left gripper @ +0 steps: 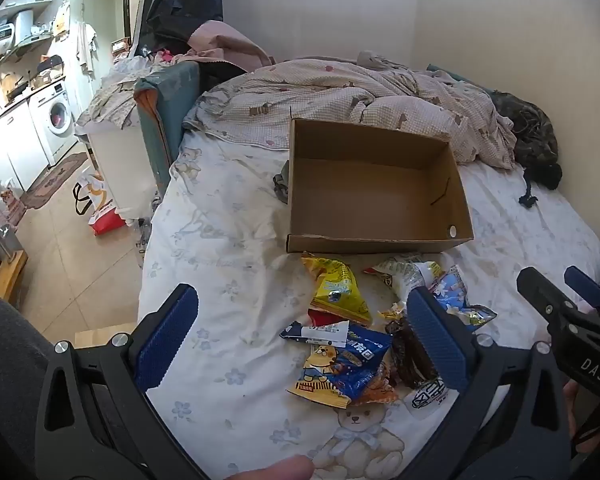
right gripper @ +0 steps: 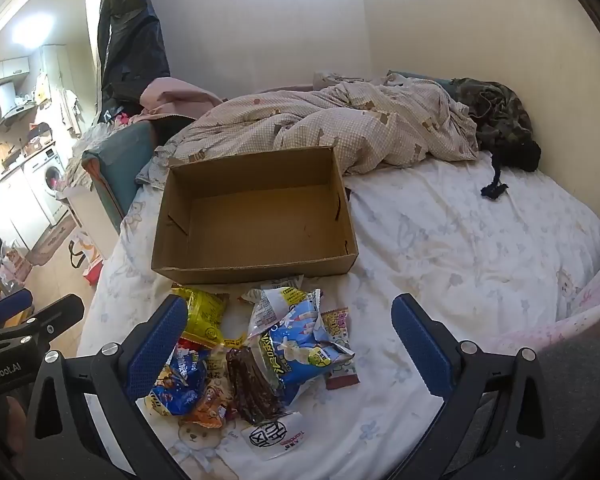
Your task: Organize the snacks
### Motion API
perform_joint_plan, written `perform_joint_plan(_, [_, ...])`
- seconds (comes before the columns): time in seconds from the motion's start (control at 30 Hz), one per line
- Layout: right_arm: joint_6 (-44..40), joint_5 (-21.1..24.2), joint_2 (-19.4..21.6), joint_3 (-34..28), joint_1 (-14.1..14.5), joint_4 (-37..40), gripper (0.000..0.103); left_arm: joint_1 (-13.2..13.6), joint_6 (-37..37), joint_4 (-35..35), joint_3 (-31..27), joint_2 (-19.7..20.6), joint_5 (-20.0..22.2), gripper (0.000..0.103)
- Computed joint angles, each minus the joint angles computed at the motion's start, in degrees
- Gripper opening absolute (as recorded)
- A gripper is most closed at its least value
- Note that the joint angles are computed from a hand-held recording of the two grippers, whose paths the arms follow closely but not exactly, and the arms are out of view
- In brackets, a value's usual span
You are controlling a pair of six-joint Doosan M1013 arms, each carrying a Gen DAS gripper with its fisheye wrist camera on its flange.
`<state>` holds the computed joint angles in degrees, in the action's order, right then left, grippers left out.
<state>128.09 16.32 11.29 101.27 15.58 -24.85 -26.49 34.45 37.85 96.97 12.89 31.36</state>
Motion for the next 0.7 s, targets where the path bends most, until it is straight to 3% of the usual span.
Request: perform_joint_plan(0.7, [-0.13, -0.14, -0.01, 0.0, 0.04, 0.29, 0.103, 0.02, -0.3, 0.36, 0.06, -0.01, -0.19, 0.103])
